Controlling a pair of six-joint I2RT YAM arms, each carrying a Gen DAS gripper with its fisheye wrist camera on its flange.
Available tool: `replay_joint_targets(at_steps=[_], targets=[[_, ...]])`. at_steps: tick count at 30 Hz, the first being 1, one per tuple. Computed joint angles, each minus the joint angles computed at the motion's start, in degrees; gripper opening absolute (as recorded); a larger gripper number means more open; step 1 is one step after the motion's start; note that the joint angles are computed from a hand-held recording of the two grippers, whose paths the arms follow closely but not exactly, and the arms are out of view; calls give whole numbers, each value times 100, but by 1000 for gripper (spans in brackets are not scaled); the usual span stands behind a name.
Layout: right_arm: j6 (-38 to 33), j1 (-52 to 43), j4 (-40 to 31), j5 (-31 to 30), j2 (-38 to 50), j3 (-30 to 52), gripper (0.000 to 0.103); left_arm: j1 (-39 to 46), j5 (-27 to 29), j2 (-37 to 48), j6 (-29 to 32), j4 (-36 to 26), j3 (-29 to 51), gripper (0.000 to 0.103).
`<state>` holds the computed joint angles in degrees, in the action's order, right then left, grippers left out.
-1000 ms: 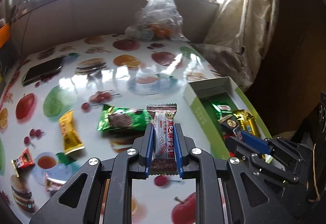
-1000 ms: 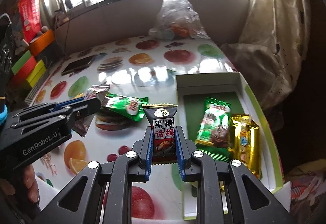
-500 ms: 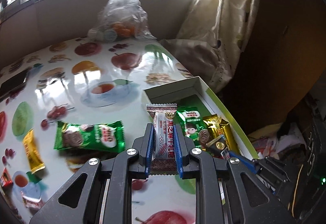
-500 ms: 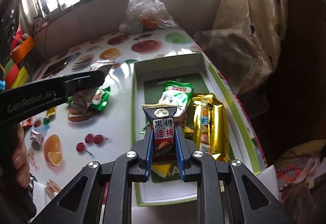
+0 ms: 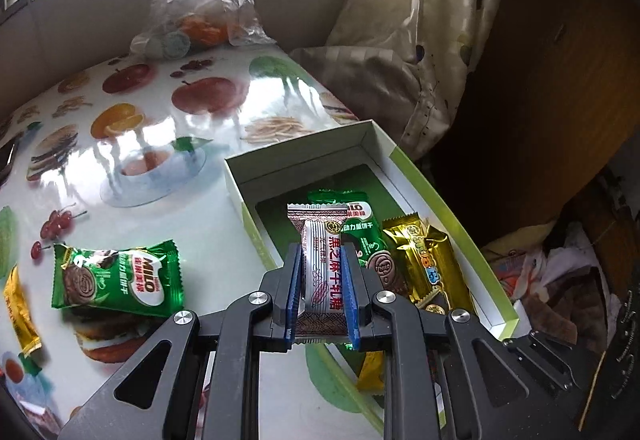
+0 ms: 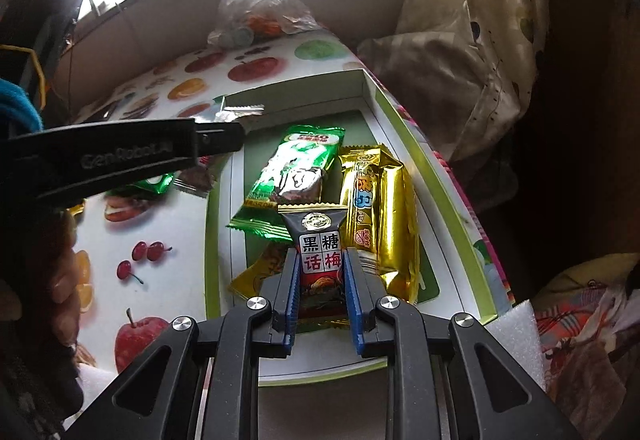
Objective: Organize snacks
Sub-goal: 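Carry the red packet and white-red candy over the green gift box with both tools, then open the left tool and the right tool, dropping both candies into the box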
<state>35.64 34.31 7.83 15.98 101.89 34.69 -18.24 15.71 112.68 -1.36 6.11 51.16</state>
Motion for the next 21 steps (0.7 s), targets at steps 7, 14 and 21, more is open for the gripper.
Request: replay_joint_targets(at_steps=[7,14,21], targets=[[-5,-70,153,17,4,-101,20,-121,-91,191,-17,-27,140,20],[-13,-69,275,2,3,-151,21,-128,-43,244,-31,-41,178,20],[56,-59,234,63,3,-126,31,-155,-88,266,-45,6,162,21]])
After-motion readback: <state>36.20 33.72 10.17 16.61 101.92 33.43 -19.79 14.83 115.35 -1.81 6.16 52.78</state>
